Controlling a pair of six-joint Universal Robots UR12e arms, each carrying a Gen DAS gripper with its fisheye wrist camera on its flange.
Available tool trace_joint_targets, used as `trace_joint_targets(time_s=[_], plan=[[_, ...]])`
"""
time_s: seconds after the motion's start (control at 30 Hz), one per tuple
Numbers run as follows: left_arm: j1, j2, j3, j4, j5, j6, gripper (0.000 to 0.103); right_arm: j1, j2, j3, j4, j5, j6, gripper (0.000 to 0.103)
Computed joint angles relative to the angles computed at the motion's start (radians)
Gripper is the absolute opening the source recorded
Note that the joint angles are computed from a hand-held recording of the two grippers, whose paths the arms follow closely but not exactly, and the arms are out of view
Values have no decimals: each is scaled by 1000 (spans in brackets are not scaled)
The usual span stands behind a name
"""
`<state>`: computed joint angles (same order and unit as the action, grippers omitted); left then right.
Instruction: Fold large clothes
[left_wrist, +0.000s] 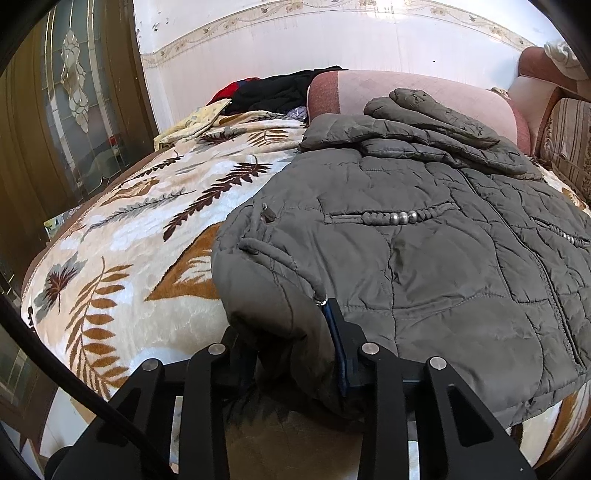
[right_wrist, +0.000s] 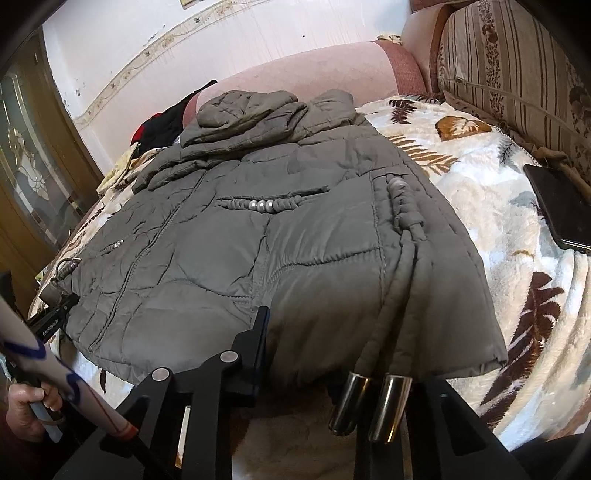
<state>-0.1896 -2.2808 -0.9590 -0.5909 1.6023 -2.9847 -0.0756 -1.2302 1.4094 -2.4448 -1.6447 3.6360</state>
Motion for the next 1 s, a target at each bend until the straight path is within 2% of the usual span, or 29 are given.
trace_joint_targets(time_s=[0.57, 0.7, 0.83, 0.97, 1.0], plan=[[6, 21, -40, 56, -23, 15, 27, 8, -13, 17, -59, -33, -13, 21], [5, 20, -37, 42, -17, 16, 28, 5, -17, 21, -56, -25, 3, 21], [4, 13, -24, 17, -11, 2, 37, 0, -15, 20, -39, -12, 14, 25], [9, 3, -6, -13, -17, -44, 54, -8, -11, 17, -17, 11, 40, 34], [8, -1, 0, -19, -3, -55, 63, -9, -11, 16, -14, 17, 45, 36]])
